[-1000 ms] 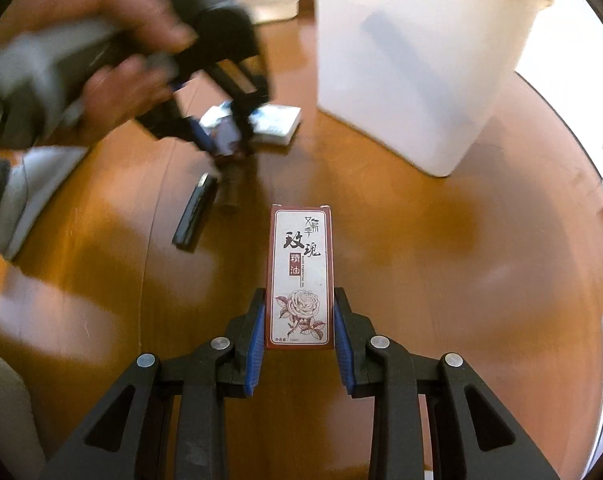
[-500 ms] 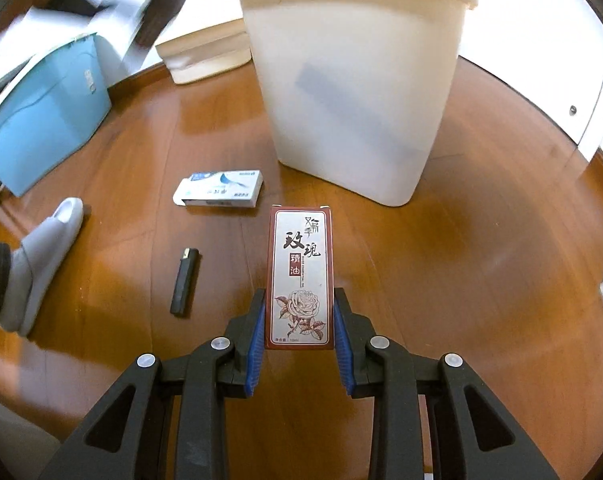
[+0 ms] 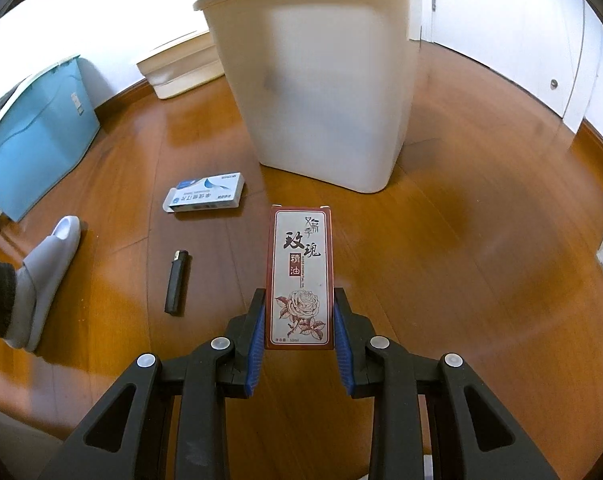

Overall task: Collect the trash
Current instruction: 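Drop the dark red bottle into the bin with the left tool, then drop the rose box into the bin with the right tool while left nears the medicine box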

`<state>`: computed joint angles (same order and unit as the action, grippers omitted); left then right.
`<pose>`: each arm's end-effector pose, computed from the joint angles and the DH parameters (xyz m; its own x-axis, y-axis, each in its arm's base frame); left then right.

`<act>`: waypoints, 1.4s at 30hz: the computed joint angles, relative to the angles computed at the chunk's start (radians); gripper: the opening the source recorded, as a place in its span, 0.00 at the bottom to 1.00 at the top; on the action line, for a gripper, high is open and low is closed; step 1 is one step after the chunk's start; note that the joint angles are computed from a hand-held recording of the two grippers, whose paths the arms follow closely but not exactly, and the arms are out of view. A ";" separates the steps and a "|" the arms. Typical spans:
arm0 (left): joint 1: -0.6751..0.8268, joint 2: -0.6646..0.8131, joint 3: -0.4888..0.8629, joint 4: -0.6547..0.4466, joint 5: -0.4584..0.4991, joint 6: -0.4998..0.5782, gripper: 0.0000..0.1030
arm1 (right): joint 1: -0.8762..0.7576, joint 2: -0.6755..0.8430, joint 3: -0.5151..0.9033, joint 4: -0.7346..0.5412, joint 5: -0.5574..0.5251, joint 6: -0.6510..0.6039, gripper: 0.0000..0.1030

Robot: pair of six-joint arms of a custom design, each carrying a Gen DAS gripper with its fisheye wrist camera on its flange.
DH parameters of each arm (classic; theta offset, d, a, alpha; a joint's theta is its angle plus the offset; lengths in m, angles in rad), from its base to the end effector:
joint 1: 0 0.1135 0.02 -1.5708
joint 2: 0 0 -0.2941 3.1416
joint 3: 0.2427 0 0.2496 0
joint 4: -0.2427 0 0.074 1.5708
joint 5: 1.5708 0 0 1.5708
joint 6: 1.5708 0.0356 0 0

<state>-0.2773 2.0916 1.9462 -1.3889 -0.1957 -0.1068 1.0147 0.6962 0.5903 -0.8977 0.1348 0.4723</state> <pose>0.4046 -0.1080 0.2840 -0.9836 0.1713 -0.0570 0.1578 0.9692 0.1893 0.0570 0.0827 0.2440 -0.7620 -0.3720 -0.5300 -0.5130 0.8463 0.1435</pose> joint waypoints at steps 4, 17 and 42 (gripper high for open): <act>0.001 -0.062 -0.110 0.038 -0.056 0.023 0.42 | -0.015 -0.019 0.000 -0.010 -0.004 0.004 0.29; 0.224 -0.698 -0.435 0.189 0.230 -0.055 0.52 | -0.784 0.099 0.417 -0.043 -0.371 -0.549 0.30; 0.488 -1.055 -1.274 0.147 -0.017 0.082 1.00 | -0.456 1.445 1.686 -0.547 -0.107 -0.780 0.30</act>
<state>0.2103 1.0364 0.6719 -1.2422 -0.2124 -0.0251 0.5585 2.1416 2.2764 -1.4449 0.0278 -0.3076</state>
